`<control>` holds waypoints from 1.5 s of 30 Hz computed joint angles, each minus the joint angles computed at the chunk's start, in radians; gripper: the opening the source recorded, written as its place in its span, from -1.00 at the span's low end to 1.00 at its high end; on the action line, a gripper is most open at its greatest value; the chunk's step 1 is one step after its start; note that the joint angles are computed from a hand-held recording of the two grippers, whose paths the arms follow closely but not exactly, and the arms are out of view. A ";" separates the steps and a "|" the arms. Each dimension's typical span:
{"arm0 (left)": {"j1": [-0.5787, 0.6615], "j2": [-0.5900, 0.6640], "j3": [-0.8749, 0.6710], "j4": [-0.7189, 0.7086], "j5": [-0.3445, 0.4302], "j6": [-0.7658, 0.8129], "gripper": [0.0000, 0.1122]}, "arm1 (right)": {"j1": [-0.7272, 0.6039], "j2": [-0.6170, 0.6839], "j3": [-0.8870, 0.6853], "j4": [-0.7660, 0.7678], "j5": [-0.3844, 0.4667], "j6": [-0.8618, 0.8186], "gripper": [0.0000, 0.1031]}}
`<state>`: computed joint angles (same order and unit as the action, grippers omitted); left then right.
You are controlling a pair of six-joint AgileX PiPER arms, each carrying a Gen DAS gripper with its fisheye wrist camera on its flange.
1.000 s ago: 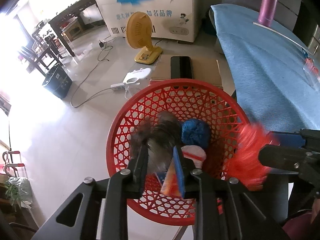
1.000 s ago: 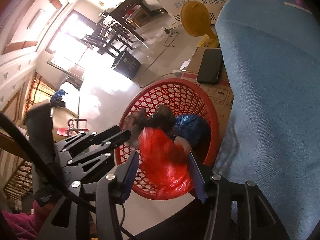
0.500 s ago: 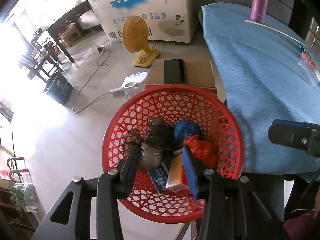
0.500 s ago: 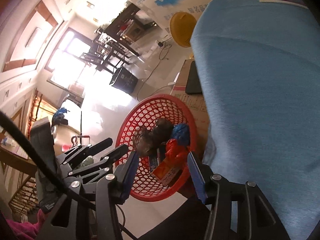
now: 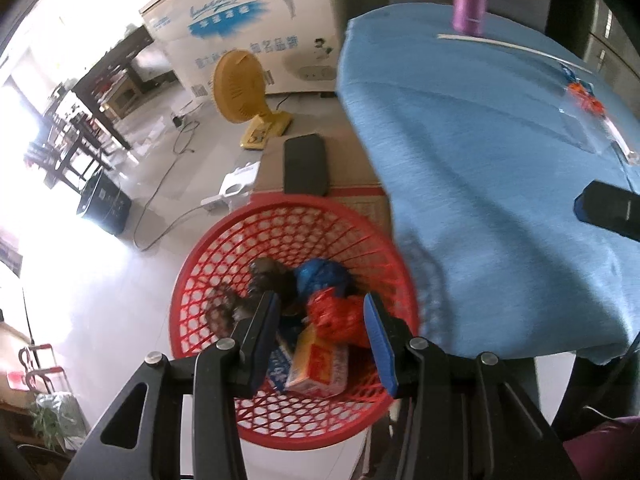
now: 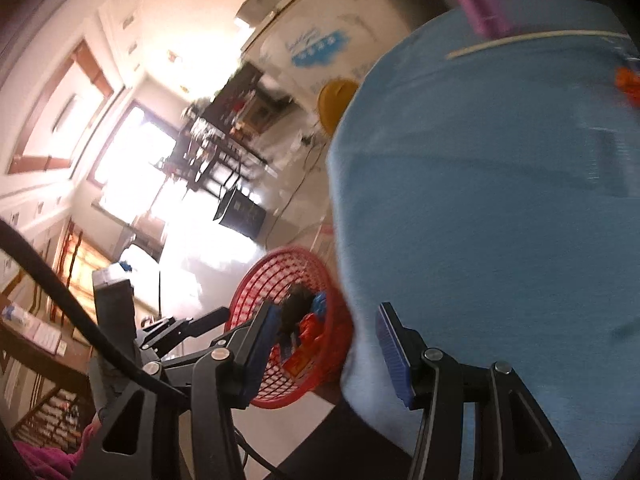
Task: Collect trash
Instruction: 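Grasp the clear plastic tray with left tool while right tool grasps white box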
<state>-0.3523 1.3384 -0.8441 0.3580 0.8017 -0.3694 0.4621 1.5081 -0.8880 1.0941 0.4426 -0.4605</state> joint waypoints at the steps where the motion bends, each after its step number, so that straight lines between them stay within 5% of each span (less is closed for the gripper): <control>1: -0.021 0.005 -0.009 0.003 0.006 -0.010 -0.20 | -0.019 -0.021 0.018 0.004 0.004 -0.008 0.06; 11: -0.240 0.131 -0.245 -0.043 0.080 0.002 -0.20 | -0.439 -0.348 0.287 0.027 0.121 -0.106 0.06; 13: -0.278 0.170 -0.310 -0.067 0.088 0.024 -0.03 | -0.569 -0.393 0.318 0.021 0.181 -0.128 0.06; 15: -0.313 0.210 -0.381 -0.101 0.083 0.051 0.19 | -0.704 -0.421 0.340 0.014 0.241 -0.161 0.07; 19: -0.349 0.316 -0.521 -0.194 0.081 0.127 0.21 | -0.963 -0.406 0.329 -0.007 0.344 -0.234 0.07; 22: -0.353 0.436 -0.670 -0.326 0.123 0.199 0.22 | -1.044 -0.375 0.302 -0.028 0.335 -0.257 0.10; 36: -0.364 0.814 -1.169 -0.433 0.279 0.155 0.24 | -0.988 -0.089 0.093 -0.133 0.096 -0.274 0.15; 45: -0.340 0.908 -1.271 -0.481 0.314 0.157 0.24 | -0.853 0.067 -0.041 -0.275 0.015 -0.158 0.16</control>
<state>-0.6924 2.2463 -2.1153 -0.1231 1.1158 -0.2120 -0.3914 1.5753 -0.9285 0.8196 0.4573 -0.6183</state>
